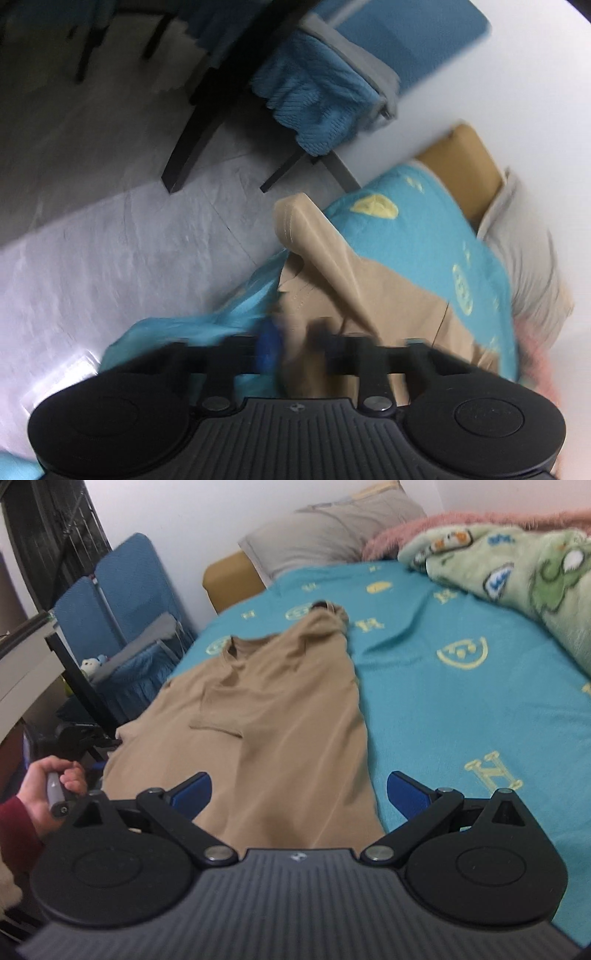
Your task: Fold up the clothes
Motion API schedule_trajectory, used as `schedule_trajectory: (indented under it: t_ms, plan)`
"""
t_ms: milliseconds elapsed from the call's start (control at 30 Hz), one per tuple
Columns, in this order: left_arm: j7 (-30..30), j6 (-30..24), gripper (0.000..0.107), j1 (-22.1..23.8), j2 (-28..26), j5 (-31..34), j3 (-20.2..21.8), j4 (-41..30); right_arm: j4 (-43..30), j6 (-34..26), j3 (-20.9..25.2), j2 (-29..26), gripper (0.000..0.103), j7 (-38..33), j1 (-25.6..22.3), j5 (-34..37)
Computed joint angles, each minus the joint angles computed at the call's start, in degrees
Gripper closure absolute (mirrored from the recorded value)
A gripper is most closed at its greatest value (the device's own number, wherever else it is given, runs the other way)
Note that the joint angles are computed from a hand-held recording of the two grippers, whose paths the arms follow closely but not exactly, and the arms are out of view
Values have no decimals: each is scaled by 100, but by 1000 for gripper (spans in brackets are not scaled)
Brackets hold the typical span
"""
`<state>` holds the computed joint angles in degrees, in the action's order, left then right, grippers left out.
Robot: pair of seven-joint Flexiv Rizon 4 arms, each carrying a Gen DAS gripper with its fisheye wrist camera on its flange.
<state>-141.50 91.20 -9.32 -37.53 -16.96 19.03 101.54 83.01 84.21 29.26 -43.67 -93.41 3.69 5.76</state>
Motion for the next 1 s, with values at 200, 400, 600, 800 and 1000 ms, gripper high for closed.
schedule_trajectory:
  t_ms: [200,400,600,800,1000]
  plan:
    - [-307,-1391,102,-1566,-359,1163,2145,-1087,72,159,120,110,0,13,-141,159]
    - [131,-2768,103,-2171,-569,2316,2756,-2708,327,500,118,305,0,57,-224,17]
    - [1433,-3678,103,-1807,-1160,2607,1823,-4792,485,784,286,319,0,177,-462,-219]
    - [2030,-4550,103,-1317,-2447,2532,914,-7131,417,798,375,177,0,579,-650,-448]
    - [1997,-4435,63,-1034,-2921,2521,57,-7583,257,783,541,-94,0,649,-776,-672]
